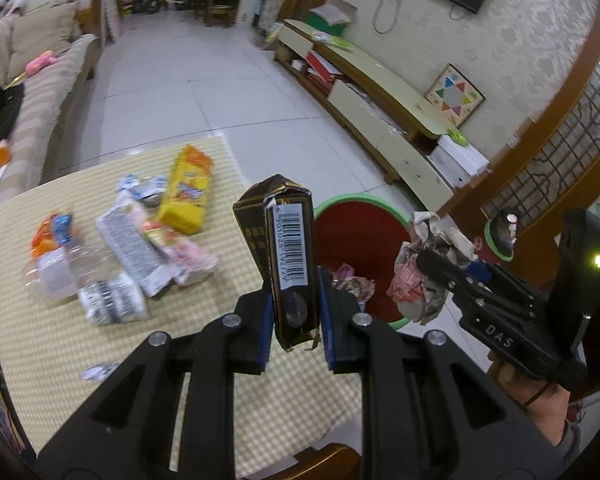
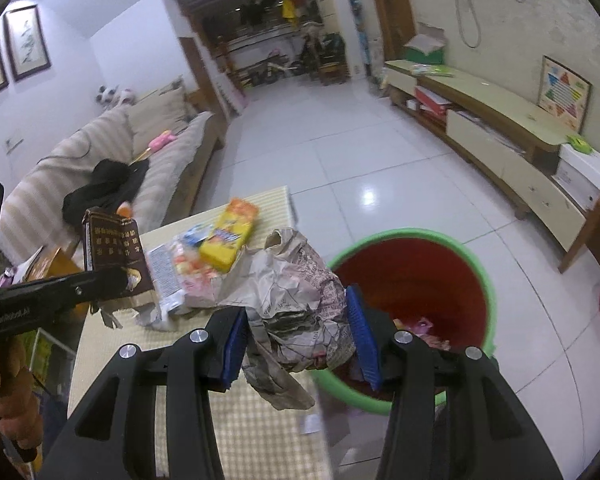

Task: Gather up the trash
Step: 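Carry the carton and crumpled paper toward the red bin with both tools, then open both tools over the red bin to drop the carton and paper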

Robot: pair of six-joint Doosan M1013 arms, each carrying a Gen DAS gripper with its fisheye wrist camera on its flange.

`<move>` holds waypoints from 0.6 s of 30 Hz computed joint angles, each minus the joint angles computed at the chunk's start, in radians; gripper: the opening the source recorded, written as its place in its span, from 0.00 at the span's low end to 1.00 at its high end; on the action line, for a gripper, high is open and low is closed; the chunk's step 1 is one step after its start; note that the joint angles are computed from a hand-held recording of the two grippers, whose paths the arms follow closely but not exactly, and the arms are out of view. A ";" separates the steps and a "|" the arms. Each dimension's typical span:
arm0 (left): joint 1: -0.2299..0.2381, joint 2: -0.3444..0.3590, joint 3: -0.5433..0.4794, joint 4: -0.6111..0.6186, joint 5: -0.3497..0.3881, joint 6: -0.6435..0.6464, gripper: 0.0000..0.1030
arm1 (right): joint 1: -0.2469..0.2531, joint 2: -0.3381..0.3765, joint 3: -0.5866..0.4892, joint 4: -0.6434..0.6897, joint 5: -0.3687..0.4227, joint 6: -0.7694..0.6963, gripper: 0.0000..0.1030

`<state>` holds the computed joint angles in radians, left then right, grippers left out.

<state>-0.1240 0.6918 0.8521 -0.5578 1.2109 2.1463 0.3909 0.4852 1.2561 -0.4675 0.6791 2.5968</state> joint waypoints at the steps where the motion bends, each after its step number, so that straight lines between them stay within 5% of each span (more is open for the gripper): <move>1: -0.006 0.004 -0.005 -0.002 0.006 0.002 0.18 | -0.004 -0.003 0.007 -0.004 -0.001 0.008 0.44; 18: -0.111 0.100 -0.137 -0.012 0.115 0.002 0.18 | -0.083 -0.039 0.124 -0.014 -0.035 0.108 0.44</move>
